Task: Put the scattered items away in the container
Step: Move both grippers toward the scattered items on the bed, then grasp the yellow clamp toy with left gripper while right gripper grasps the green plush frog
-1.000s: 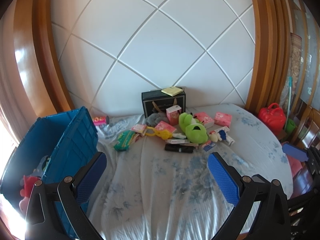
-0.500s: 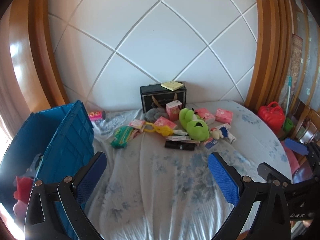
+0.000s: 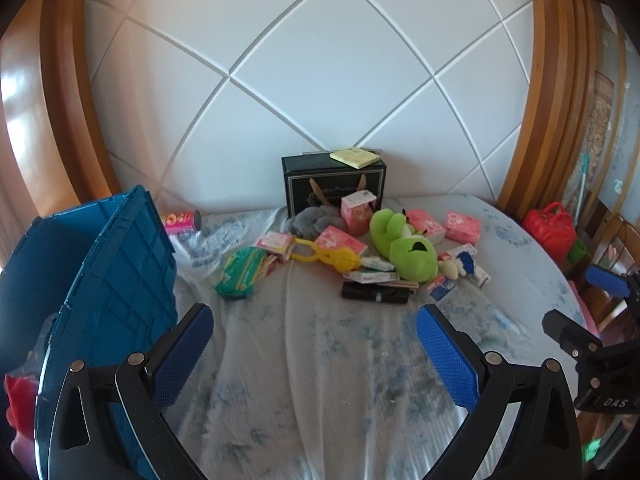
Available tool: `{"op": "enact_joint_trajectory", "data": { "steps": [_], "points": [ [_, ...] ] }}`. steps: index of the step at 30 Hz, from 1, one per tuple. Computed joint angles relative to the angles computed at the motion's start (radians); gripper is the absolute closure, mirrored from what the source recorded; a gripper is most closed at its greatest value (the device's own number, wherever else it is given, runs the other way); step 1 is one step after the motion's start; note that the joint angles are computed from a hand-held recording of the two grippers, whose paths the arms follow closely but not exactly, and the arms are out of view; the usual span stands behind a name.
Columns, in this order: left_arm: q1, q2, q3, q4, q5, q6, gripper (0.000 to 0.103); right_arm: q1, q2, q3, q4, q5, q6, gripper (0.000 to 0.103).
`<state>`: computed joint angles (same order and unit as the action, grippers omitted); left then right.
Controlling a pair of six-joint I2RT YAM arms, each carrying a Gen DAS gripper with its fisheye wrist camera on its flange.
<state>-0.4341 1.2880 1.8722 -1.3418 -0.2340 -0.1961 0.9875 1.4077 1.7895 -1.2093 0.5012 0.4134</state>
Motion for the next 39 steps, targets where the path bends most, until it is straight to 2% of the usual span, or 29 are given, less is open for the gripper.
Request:
{"op": "enact_joint_trajectory", "data": {
  "steps": [4,14,18,23,27,31,39],
  "points": [
    [0.08,0.018,-0.063,0.058,0.079,0.039,0.0,-0.081,0.016,-0.052,0.076,-0.058,-0.058,0.0],
    [0.068,0.13,-0.184,0.252,0.045,-0.003,0.0,-0.31,0.129,-0.14,0.292,-0.27,-0.289,0.0],
    [0.06,0.227,-0.21,0.347,0.043,-0.031,0.0,-0.395,0.228,-0.164,0.406,-0.352,-0.379,0.0],
    [0.065,0.366,-0.243,0.514,0.032,-0.018,0.0,-0.463,0.397,-0.149,0.531,-0.405,-0.461,0.0],
    [0.095,0.51,-0.201,0.607,0.062,-0.031,0.0,-0.495,0.543,-0.102,0.6,-0.413,-0.496,0.0],
    [0.118,0.661,-0.109,0.645,0.093,-0.047,0.0,-0.517,0.677,-0.029,0.625,-0.407,-0.514,0.0],
    [0.144,0.984,0.195,0.582,0.16,-0.104,0.0,-0.532,0.889,0.197,0.586,-0.398,-0.531,0.0]
  ]
}}
